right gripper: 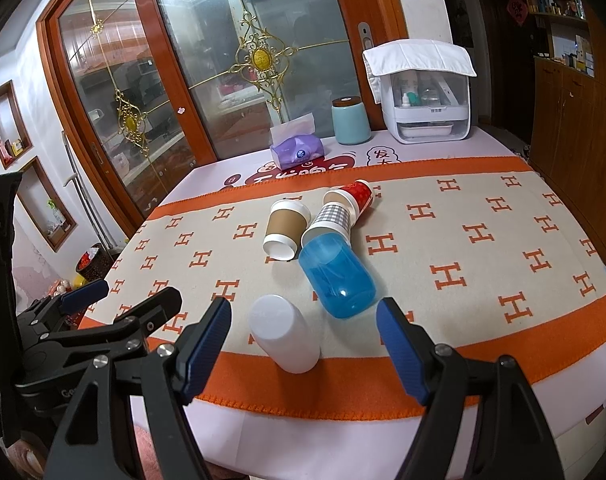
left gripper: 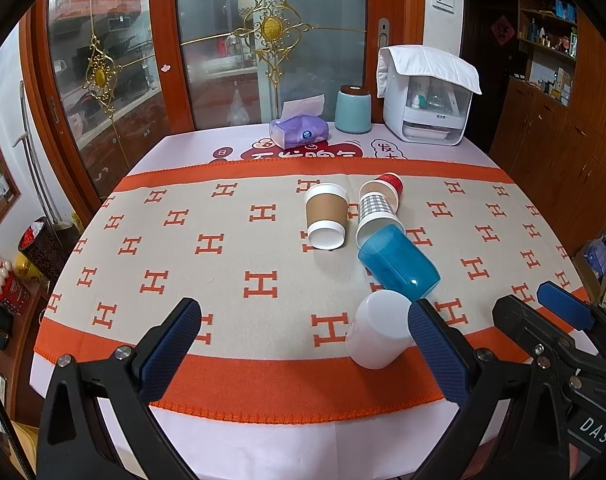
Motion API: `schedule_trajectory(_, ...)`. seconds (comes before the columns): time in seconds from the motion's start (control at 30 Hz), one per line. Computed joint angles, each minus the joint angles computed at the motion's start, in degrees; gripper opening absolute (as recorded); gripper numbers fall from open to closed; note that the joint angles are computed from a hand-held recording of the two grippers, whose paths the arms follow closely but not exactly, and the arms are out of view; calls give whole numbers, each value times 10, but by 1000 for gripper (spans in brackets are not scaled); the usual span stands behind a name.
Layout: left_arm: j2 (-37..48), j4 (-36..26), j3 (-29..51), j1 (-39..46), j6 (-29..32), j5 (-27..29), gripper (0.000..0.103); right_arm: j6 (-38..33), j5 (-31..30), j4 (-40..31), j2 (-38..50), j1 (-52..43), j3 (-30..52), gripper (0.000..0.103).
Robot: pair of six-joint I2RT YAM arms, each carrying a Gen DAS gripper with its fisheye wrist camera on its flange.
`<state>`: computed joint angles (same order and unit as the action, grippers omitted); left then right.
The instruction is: Flip cup upside down
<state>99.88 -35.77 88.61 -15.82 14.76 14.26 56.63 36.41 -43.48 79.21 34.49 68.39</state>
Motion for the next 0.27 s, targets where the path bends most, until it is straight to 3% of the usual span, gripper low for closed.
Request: schedule_trajectory(0.27, -1, -1, -1, 0, 1, 1, 102, 0, 0, 0, 0, 0, 0, 76)
